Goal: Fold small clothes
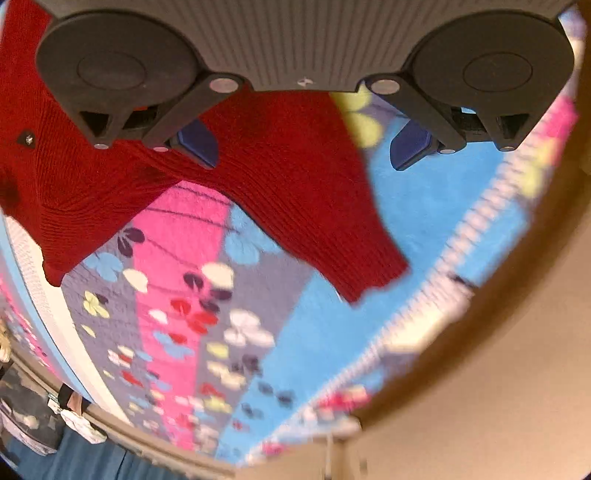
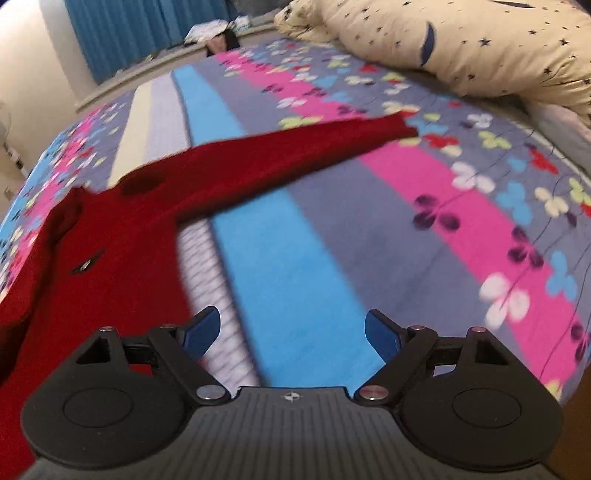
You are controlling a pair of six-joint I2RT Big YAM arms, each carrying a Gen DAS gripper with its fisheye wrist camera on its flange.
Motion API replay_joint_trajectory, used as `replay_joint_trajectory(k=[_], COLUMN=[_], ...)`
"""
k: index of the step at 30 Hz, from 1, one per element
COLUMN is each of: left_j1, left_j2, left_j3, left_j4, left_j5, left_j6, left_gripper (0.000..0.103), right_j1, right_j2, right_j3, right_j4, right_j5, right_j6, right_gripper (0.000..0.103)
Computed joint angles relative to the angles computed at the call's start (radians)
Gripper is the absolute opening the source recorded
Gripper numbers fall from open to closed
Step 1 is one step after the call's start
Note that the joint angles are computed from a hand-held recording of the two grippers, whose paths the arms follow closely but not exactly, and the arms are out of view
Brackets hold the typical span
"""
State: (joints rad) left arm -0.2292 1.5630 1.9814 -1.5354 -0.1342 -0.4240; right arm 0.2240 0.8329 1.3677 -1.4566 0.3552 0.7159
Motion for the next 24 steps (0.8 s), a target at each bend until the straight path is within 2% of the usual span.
replay_joint_trajectory(k=[1,2,3,4,5,6,7,9,12,13,15,16,17,19,21,24], left_j1=[0.023,0.041,0.047,0.042,0.04,0.041,0.044,0.066,0.15,0.18,0.249,0.267,0.277,0.279,0.277,0.25], left_j2=[0.013,0.028,0.032,0.042,0.057,0.059,0.055,0.076,0.158,0.19,0.214,0.198,0.163,0.073,-0.026,-0.168], left_j3=[-0.01,-0.013,-0.018,-0.004,0.032,0.057,0.085,0.171,0.339,0.395,0.449,0.426,0.368,0.22,0.068,-0.116], left_j4=[0.008,0.016,0.031,0.03,0.022,0.047,0.091,0.131,0.126,0.096,0.04,0.038,0.054,0.102,0.131,0.081], left_j5=[0.063,0.119,0.126,0.093,0.068,0.046,0.0,-0.108,-0.312,-0.349,-0.289,-0.277,-0.271,-0.255,-0.171,0.007], left_j6=[-0.013,-0.037,-0.063,-0.087,-0.091,-0.082,-0.045,0.024,0.032,0.017,-0.038,-0.057,-0.065,-0.073,-0.051,-0.021], left_gripper=[0.099,0.08,0.055,0.01,0.011,0.011,0.011,0.011,0.013,0.02,0.026,0.041,0.064,0.09,0.09,0.09], right_j1=[0.046,0.097,0.148,0.178,0.21,0.238,0.27,0.312,0.361,0.37,0.385,0.389,0.387,0.382,0.362,0.326], right_j2=[0.012,0.027,0.045,0.065,0.084,0.101,0.121,0.149,0.191,0.199,0.217,0.224,0.228,0.231,0.223,0.178], right_j3=[0.016,0.037,0.061,0.088,0.115,0.141,0.172,0.213,0.265,0.273,0.286,0.287,0.287,0.273,0.248,0.186], right_j4=[-0.019,-0.041,-0.064,-0.081,-0.098,-0.112,-0.13,-0.14,-0.144,-0.14,-0.143,-0.145,-0.148,-0.152,-0.157,-0.163], right_j5=[0.021,0.044,0.074,0.101,0.129,0.153,0.184,0.23,0.27,0.268,0.256,0.242,0.221,0.19,0.148,0.092], right_j6=[0.032,0.059,0.081,0.085,0.081,0.075,0.068,0.036,-0.008,-0.016,-0.014,-0.01,-0.006,0.018,0.05,0.096], right_gripper=[0.087,0.087,0.087,0.087,0.086,0.086,0.086,0.086,0.086,0.086,0.086,0.086,0.086,0.086,0.086,0.086])
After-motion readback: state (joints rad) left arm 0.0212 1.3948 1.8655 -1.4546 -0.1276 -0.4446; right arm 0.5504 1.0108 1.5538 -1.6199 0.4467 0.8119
